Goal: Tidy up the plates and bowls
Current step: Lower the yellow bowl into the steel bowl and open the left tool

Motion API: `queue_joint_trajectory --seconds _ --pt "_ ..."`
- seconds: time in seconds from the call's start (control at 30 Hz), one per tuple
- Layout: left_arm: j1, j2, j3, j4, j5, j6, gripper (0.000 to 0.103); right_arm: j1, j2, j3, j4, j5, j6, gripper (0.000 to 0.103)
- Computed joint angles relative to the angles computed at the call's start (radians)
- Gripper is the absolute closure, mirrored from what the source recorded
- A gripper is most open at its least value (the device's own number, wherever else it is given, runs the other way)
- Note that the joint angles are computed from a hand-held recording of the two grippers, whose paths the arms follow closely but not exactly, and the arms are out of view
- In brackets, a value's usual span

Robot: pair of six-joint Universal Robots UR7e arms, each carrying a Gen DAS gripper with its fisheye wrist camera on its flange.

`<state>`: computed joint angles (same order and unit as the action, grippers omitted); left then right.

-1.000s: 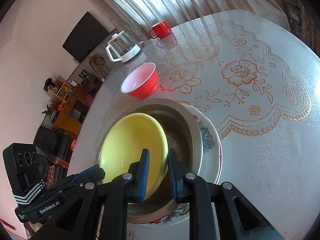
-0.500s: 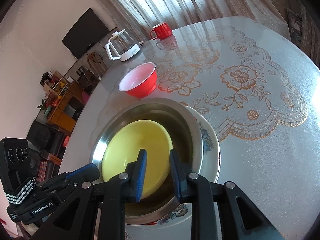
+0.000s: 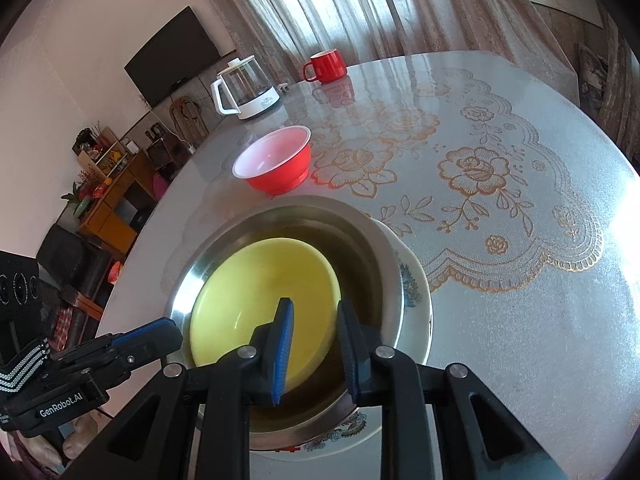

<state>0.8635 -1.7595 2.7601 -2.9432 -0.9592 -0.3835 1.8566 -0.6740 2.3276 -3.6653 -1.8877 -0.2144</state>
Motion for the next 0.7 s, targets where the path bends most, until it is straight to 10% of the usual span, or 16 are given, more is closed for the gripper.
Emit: queue_joint_trajectory --seconds 0.7 --pt "-0.010 -0.061 0.010 0.026 0.052 -0.024 0.087 0.019 0.019 -0.006 -0.042 -0.052 -0.028 0.081"
